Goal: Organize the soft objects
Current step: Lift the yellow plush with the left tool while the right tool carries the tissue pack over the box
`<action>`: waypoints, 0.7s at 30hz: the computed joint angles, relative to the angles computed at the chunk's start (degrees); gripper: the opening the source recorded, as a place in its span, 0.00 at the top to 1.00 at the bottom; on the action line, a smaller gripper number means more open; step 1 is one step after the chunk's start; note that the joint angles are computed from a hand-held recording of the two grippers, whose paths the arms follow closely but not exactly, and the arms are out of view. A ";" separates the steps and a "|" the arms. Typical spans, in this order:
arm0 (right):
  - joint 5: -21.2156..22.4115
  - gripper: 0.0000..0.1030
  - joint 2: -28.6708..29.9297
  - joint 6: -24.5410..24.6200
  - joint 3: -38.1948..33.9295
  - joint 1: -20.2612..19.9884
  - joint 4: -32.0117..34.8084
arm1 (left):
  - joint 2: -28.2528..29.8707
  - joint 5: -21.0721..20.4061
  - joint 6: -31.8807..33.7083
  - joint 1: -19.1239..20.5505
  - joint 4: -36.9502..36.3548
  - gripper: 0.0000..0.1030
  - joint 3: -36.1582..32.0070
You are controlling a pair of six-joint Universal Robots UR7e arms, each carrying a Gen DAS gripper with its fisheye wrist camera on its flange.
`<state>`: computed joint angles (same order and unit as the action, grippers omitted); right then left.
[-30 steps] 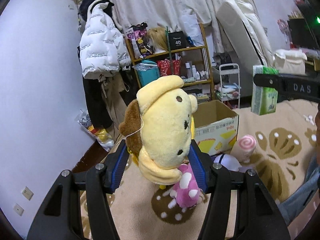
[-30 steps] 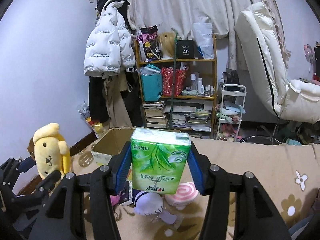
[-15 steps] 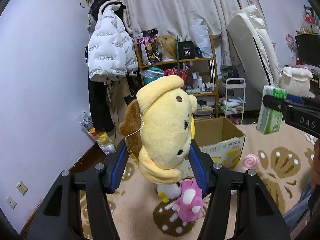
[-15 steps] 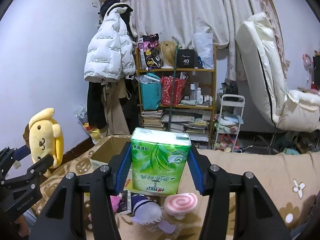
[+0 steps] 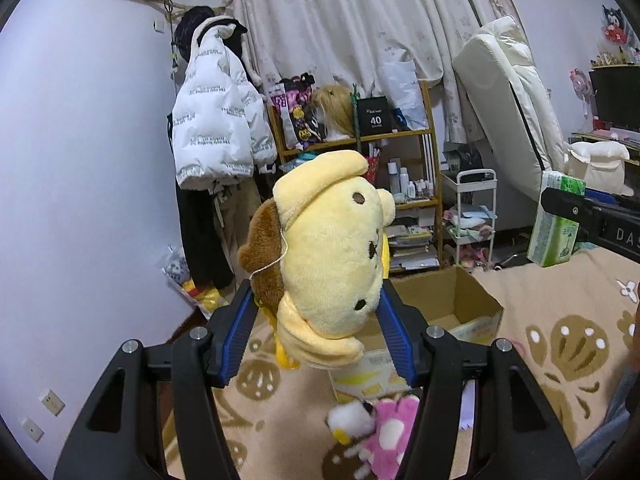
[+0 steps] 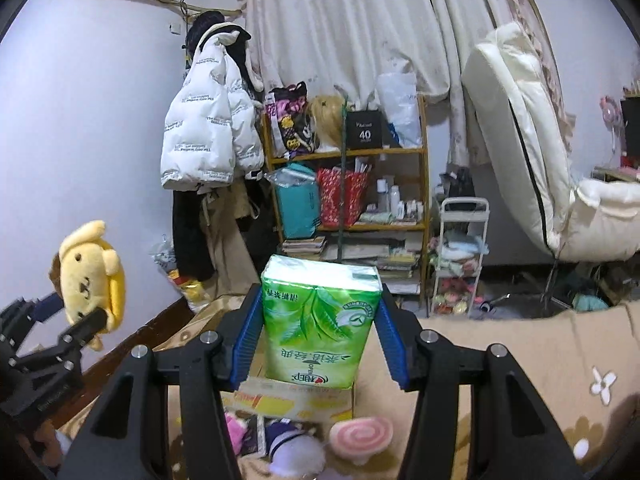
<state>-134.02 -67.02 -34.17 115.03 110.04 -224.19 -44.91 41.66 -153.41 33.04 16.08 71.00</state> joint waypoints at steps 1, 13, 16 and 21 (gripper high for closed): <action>0.81 0.45 -0.12 0.56 -0.36 -0.34 0.76 | 0.35 -0.13 0.69 0.18 -0.15 0.43 -0.84; 5.96 0.45 3.20 1.11 -7.18 -2.17 6.32 | 10.71 0.53 -3.21 3.38 10.99 0.42 -18.72; 6.90 0.45 3.99 1.23 -7.98 -2.93 6.92 | 12.59 1.69 -2.65 4.23 12.45 0.42 -20.95; 7.87 0.45 4.79 2.73 -8.28 -5.14 7.91 | 15.53 3.05 -5.54 5.78 15.76 0.42 -24.14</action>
<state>-126.14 -62.23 -31.44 106.75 104.90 -216.28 -29.38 44.71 -158.95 38.81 31.83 46.86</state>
